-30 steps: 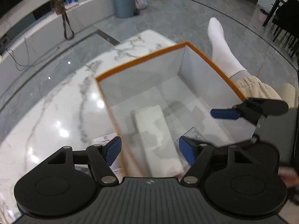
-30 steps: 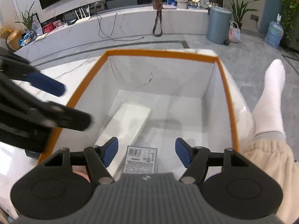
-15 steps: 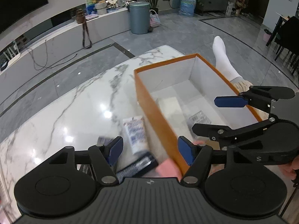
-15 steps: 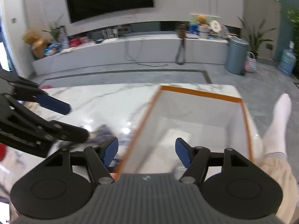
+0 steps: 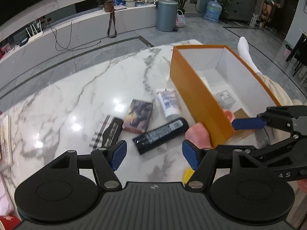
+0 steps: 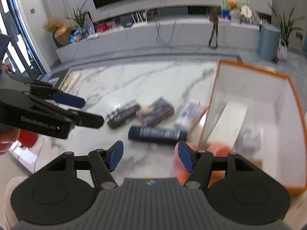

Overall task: Organize rigid objects
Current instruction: 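Open both tools and withdraw them from the orange box, then grasp the yellow tape measure with the left tool while the right grasps the pink bottle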

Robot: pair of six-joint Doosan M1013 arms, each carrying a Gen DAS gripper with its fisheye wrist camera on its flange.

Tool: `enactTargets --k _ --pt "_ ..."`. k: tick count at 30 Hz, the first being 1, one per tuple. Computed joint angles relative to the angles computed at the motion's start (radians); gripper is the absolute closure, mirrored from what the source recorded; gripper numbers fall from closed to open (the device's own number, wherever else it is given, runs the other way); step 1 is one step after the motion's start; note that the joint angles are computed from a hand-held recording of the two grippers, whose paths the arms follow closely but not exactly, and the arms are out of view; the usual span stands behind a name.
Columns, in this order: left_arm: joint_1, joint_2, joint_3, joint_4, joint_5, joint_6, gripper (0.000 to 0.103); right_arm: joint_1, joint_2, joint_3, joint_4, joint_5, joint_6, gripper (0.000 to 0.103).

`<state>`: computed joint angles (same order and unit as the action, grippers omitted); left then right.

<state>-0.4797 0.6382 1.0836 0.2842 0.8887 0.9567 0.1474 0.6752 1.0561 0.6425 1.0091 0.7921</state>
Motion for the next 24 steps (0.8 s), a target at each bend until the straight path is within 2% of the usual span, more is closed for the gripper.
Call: enactTargets --k 4,8,12,15,17,20,24 --pt "0.002 -0.030 0.081 -0.023 -0.051 0.011 0.025 0.013 0.005 0.020 -0.063 0.018 0.086 0.039" --pt "0.008 -0.033 0.122 -0.080 -0.104 0.063 0.025 0.023 0.022 0.014 -0.132 0.034 0.185 0.033" --pt "0.013 -0.017 0.125 -0.119 -0.112 0.107 0.026 0.031 0.038 0.006 -0.185 0.066 0.234 0.033" --pt "0.020 -0.006 0.123 -0.159 -0.111 0.147 0.026 0.041 0.036 0.016 -0.221 0.047 0.233 0.033" --pt "0.022 -0.003 0.125 -0.198 -0.112 0.200 0.026 0.051 0.033 0.024 -0.273 0.012 0.254 0.035" --pt "0.018 0.004 0.128 -0.249 -0.123 0.296 0.026 0.047 0.040 0.020 -0.304 0.010 0.291 0.043" --pt "0.012 0.029 0.101 -0.323 -0.091 0.422 0.026 0.039 0.055 0.002 -0.323 0.008 0.339 0.043"
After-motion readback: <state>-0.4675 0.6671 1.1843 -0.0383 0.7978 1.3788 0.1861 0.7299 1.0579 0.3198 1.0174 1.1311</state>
